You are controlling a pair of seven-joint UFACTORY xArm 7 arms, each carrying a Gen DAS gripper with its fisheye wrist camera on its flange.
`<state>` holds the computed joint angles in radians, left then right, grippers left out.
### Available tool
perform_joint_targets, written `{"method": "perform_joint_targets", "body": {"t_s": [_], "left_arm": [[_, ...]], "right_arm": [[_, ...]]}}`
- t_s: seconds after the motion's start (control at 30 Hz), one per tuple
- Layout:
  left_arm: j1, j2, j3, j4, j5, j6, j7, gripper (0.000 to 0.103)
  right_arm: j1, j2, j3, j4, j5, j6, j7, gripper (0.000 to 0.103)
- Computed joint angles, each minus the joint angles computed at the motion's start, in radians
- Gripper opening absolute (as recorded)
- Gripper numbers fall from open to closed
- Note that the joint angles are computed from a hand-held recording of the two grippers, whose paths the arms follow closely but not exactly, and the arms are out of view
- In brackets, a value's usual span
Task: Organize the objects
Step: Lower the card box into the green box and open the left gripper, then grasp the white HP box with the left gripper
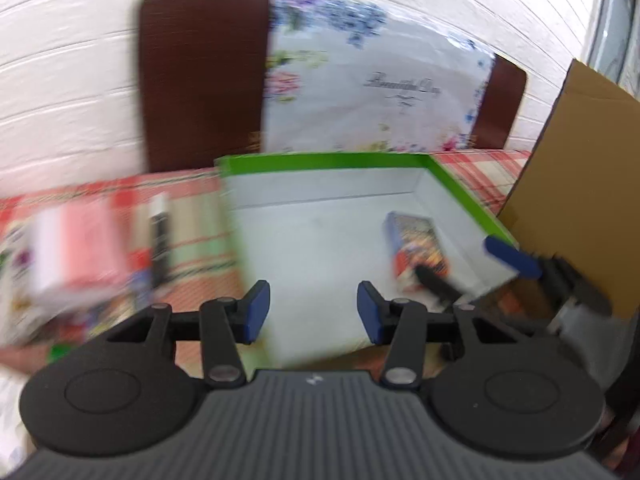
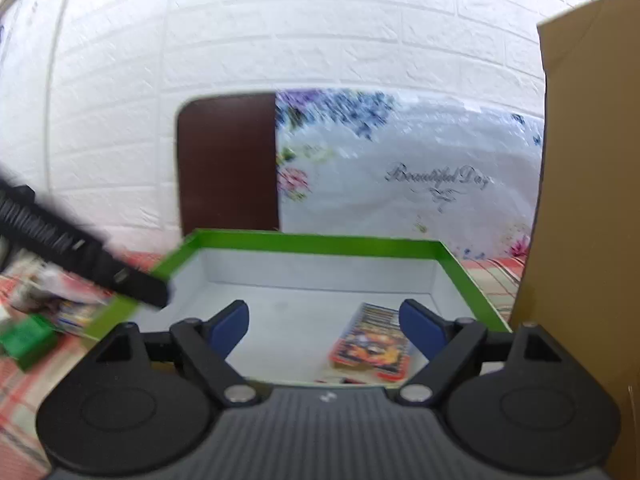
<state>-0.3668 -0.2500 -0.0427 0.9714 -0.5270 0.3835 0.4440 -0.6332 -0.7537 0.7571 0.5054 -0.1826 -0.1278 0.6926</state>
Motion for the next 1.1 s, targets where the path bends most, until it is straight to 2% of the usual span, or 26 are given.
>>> {"method": "perform_joint_targets", "body": {"t_s": [0.1,0.2,0.37,0.4,0.53,0.6,0.67,0.77,0.83,0.9,0.97,1.0,1.07,1.1], "left_arm": [[0.042,-0.125,0.040,-0.115,0.013,0.030,-0.013,0.050],[0.108,-0.239,0.076,-0.221,0.063,0.055,-0.066,0.050],[0.209,-0.336,0.145,-0.315,0.130,0.082,-0.143,0.050],[0.223,-0.341,0.159,-0.322,0.138,0.074,-0.148,0.050],[0.243,-0.313,0.234,-0.301,0.140,0.013,-0.120,0.050],[0.228,-0.264,0.275,-0.263,0.123,-0.028,-0.075,0.059],[0.208,-0.207,0.310,-0.221,0.097,-0.061,-0.022,0.061],[0.138,-0.120,0.390,-0.141,-0.012,-0.050,0.121,0.061],[0.105,-0.059,0.429,-0.086,-0.098,-0.011,0.208,0.060],[0.101,-0.008,0.441,-0.041,-0.155,0.056,0.250,0.058],[0.105,0.028,0.443,-0.017,-0.206,0.124,0.285,0.051],[0.093,0.029,0.457,-0.018,-0.260,0.144,0.311,0.051],[0.128,0.015,0.408,-0.040,-0.260,0.118,0.290,0.051],[0.143,0.001,0.388,-0.051,-0.252,0.118,0.280,0.050]], "right_arm": [[0.118,0.015,-0.065,-0.006,0.003,-0.026,-0.024,0.086],[0.213,0.113,-0.088,0.037,-0.003,-0.059,-0.083,0.085],[0.455,0.317,-0.157,0.142,0.003,0.027,-0.155,0.082],[0.481,0.355,-0.156,0.169,-0.003,0.045,-0.162,0.082],[0.480,0.459,-0.077,0.275,-0.077,0.109,-0.144,0.080],[0.514,0.516,-0.081,0.329,-0.109,0.142,-0.152,0.080],[0.548,0.589,-0.086,0.391,-0.144,0.178,-0.166,0.080],[0.534,0.701,-0.045,0.493,-0.295,0.241,-0.094,0.078],[0.563,0.776,-0.056,0.558,-0.326,0.276,-0.088,0.076],[0.605,0.855,-0.076,0.631,-0.339,0.323,-0.095,0.067],[0.646,0.917,-0.106,0.690,-0.346,0.363,-0.096,0.061],[0.666,0.939,-0.125,0.712,-0.348,0.383,-0.088,0.063],[0.709,0.939,-0.185,0.710,-0.382,0.371,-0.027,0.063],[0.711,0.925,-0.193,0.698,-0.358,0.367,-0.033,0.062]]}}
